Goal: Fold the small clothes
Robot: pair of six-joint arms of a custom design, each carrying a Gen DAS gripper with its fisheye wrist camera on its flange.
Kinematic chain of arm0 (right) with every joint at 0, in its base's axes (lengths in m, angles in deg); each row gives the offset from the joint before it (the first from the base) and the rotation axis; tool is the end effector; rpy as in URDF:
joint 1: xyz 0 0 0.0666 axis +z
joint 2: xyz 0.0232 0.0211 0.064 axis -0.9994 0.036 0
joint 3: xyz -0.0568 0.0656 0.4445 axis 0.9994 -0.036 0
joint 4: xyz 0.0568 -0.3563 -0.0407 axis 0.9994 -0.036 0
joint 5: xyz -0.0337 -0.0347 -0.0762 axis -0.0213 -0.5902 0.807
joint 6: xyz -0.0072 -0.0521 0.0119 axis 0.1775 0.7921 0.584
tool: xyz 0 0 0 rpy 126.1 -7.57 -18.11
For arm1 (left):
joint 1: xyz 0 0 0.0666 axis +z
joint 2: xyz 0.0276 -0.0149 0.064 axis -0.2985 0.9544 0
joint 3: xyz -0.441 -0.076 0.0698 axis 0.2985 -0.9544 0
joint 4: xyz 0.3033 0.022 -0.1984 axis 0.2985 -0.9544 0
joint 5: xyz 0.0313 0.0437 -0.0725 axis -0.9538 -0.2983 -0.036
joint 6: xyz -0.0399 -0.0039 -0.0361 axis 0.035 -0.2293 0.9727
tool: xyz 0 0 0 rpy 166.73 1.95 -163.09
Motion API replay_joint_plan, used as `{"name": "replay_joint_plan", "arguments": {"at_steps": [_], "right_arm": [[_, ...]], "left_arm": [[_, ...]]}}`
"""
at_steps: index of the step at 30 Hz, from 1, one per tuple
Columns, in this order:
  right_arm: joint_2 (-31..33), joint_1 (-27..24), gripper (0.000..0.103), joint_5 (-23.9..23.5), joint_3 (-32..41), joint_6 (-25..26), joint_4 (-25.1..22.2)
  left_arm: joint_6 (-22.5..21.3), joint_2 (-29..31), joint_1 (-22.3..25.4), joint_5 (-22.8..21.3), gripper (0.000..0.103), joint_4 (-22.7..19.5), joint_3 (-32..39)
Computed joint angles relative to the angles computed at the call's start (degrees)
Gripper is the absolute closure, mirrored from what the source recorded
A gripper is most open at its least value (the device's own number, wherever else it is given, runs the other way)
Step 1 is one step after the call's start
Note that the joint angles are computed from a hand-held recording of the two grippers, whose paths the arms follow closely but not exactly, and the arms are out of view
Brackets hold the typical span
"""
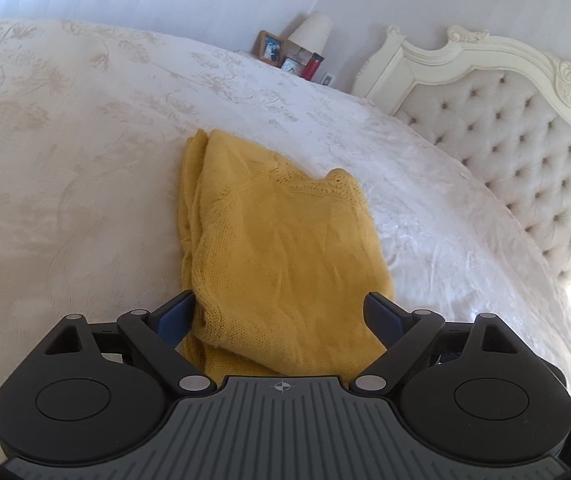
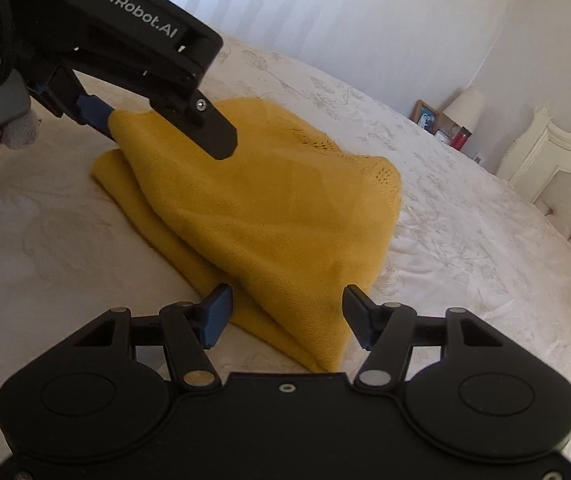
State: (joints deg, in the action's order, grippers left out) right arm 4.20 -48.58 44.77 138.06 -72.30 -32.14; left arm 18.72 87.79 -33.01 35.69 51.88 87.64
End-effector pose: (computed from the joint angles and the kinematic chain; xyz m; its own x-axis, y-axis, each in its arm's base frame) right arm 0.3759 0.2805 0.2732 -0.5115 -0.4585 -0.7268 -0.1919 0.8853 -0.4235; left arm 0.4355 -0.1366 0.3140 -0.7112 -0.1014 -0.6957 0.3402 0.8163 -0.4668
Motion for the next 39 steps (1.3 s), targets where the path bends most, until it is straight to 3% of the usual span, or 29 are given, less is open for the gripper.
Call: {"name": "replay_joint_plan", "arguments": {"at_steps": [1,4,8,10,12,14,16,18,20,21,24,26,29,33,39], "right_arm": [[0.1,-0.4,0.045,1.1,0.2,-0.6,0.1],[-0.4,-2.0,0.090,1.7,0.2,-4.4,-0.6],[-1.6,-2.4,0.091,3.3,-1.4,-5.4,-0.6],[-2.4,-2.8,0.090,1.2,-1.8,-6.6,-1.3],[-2.5,-2.7,0.088,-0.2,-1.7,-7.3,-3.1],[-2.6,-2.3,0.080,-1.9,-1.9,-7.1,-4.6],[-3.2,-1.8,0.080,-2.4,-2.0,-8.1,-5.9],[-4.5,-2.0,0.079,-3.1,-2.2,-10.3,-7.2],[-6.5,-2.7,0.060,-3.6,-3.0,-12.9,-6.1],[-7.5,-2.8,0.056,-3.2,-3.7,-14.1,-4.7],[-9.5,-3.8,0.035,-4.9,-4.9,-18.3,-0.5],[-9.2,-5.3,0.004,-8.5,-4.8,-21.3,1.6],[-7.8,-7.2,0.001,-12.4,-4.7,-26.7,4.1],[-6.4,-8.5,0.001,-14.4,-5.4,-33.2,6.3],[-6.7,-8.6,0.001,-14.0,-7.9,-37.0,9.5]], "left_arm": [[0.4,0.1,0.1,0.2,0.013,-0.1,0.0],[0.4,0.1,0.1,0.4,0.013,-0.2,0.0],[0.3,0.3,-0.3,0.8,0.013,-0.3,0.1],[0.1,0.4,-0.6,0.4,0.013,-1.4,0.3],[-0.9,0.9,-1.1,-1.2,0.014,-4.7,1.2],[-1.6,1.1,-1.2,-1.4,0.014,-5.2,1.2],[-2.7,0.9,-1.4,-2.5,0.017,-6.2,1.4],[-4.5,0.9,-1.9,-5.2,0.036,-8.9,2.3],[-5.5,0.8,-2.2,-8.9,0.051,-12.3,3.2],[-4.8,0.6,-2.0,-9.2,0.053,-13.0,3.2],[-2.8,0.0,-1.4,-8.9,0.051,-16.5,3.9],[-3.5,-0.6,-1.6,-11.1,0.051,-19.3,4.5],[-3.8,-3.3,-2.1,-14.5,0.047,-17.9,3.5],[-7.0,-5.2,-2.6,-16.8,0.022,-10.7,3.5],[-6.2,2.3,-2.8,-12.6,0.018,-14.6,12.6]]}}
